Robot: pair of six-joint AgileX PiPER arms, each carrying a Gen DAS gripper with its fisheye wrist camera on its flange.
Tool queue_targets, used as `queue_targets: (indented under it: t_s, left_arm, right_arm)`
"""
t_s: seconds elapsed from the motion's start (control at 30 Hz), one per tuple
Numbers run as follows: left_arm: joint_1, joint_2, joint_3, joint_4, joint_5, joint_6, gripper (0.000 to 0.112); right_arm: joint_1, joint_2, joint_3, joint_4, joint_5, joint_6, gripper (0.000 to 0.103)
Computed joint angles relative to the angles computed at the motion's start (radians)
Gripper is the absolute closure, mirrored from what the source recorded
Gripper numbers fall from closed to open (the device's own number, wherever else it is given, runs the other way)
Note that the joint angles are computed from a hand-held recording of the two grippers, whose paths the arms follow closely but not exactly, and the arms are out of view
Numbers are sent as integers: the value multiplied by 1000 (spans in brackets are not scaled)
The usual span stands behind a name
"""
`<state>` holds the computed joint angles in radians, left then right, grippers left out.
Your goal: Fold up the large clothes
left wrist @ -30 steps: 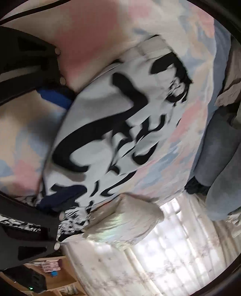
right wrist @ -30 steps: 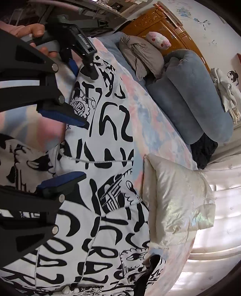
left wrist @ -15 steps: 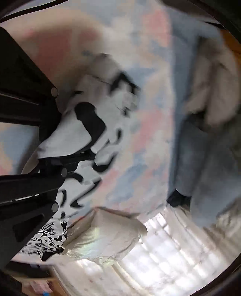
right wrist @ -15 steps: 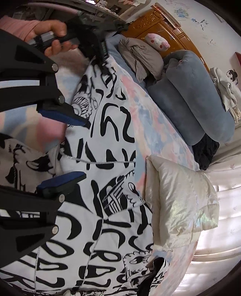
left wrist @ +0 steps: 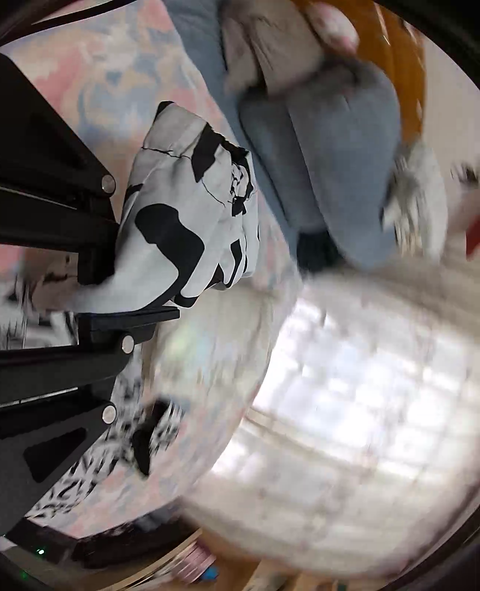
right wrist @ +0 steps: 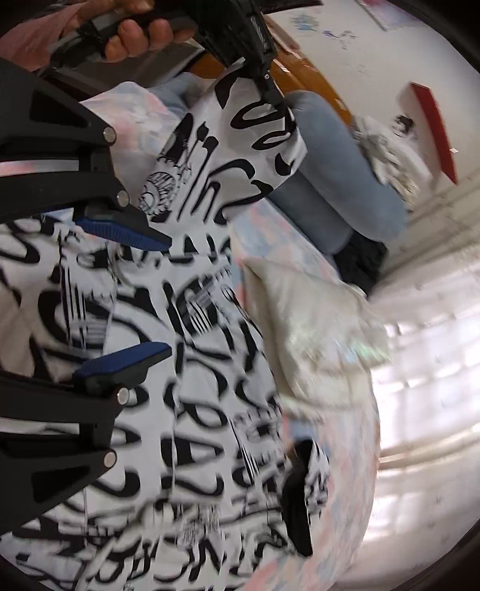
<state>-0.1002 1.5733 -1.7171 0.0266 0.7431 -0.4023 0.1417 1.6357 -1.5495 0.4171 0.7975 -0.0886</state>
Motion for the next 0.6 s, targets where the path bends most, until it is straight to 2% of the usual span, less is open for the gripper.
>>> queue_targets:
  t_s: [0.13,0.3,0.43,0.53,0.6]
  left_arm:
    - [-205,88,-120,109,46,-70,106]
    - [-413,251,-283,151,118,-80,106]
    - [-544,365,-325,166,139,-71,106]
    - [-613,452,-347,149,181,-50,102]
    - [-649,502,-353,146,205,-48,91]
  right_arm:
    - [-131,-64,67,39,5,-55,52]
    - [-337,-92,145,103,36,-147,51]
    - [-478,-100,206,138,55,-216,51]
    - [-574,-103,248,161,71,-266,51]
    - [-618,-111,277,173,77,-299,51]
